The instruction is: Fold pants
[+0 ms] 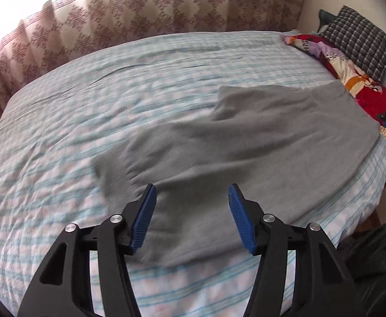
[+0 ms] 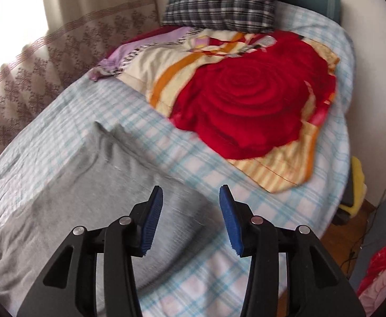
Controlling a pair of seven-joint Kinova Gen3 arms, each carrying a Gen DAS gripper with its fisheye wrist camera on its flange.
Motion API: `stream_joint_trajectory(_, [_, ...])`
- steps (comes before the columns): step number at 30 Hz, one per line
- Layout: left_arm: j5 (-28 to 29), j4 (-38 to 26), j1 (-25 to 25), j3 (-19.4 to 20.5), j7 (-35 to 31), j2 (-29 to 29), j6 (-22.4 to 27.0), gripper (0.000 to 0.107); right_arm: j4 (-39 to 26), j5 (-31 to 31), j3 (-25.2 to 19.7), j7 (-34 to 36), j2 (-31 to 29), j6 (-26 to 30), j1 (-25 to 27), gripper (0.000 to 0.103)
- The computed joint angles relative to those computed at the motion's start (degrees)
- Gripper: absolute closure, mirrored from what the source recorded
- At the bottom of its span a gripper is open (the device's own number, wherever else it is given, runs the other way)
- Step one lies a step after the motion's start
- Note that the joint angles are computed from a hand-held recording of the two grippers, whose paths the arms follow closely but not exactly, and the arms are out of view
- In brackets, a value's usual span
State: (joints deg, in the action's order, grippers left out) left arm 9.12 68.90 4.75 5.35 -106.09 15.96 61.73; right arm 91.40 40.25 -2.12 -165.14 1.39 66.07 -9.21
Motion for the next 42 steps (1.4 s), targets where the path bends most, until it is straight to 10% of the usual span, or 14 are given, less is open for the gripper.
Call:
stream_joint_trajectory(3, [0.55, -1.57, 1.45, 1.08, 0.16, 2.08, 0.7, 0.047, -1.9, -3.17, 2.48, 6.06, 1.12, -3.93, 0.05, 0.056])
stream_joint_trajectory(10, [-2.25, -2.78, 4.72, 0.44, 3.47, 6.54, 4.95, 0.046, -9.86, -11.22, -8.01, 22.37, 7.68, -11.11, 15.33, 0.053])
stream_joint_trajectory(23, [-6.63, -4.96, 6.22, -0.3, 8.5, 8.72, 8.66, 0.034, -22.0, -36.18, 5.16, 49.14, 19.07, -12.26, 14.29, 0.054])
stream_joint_trajectory(32, [-7.45, -10.32, 7.4, -0.19, 9.59, 10.42, 9.17, 0.033, -23.26, -30.98, 5.53, 49.02, 20.84, -10.08, 11.88, 0.091])
stream_joint_trajectory(37, [-7.89, -13.55, 8.5, -0.27, 10.11, 12.08, 8.44, 0.033, -20.64, -21.11, 13.36, 42.69, 19.23, -10.91, 2.18, 0.095])
stream_joint_trajectory(42, [-9.23, -14.97, 9.52, -1.16, 11.58, 14.18, 8.19, 0.033, -20.22, -16.6, 10.68, 38.41, 20.53, -9.2, 4.11, 0.095])
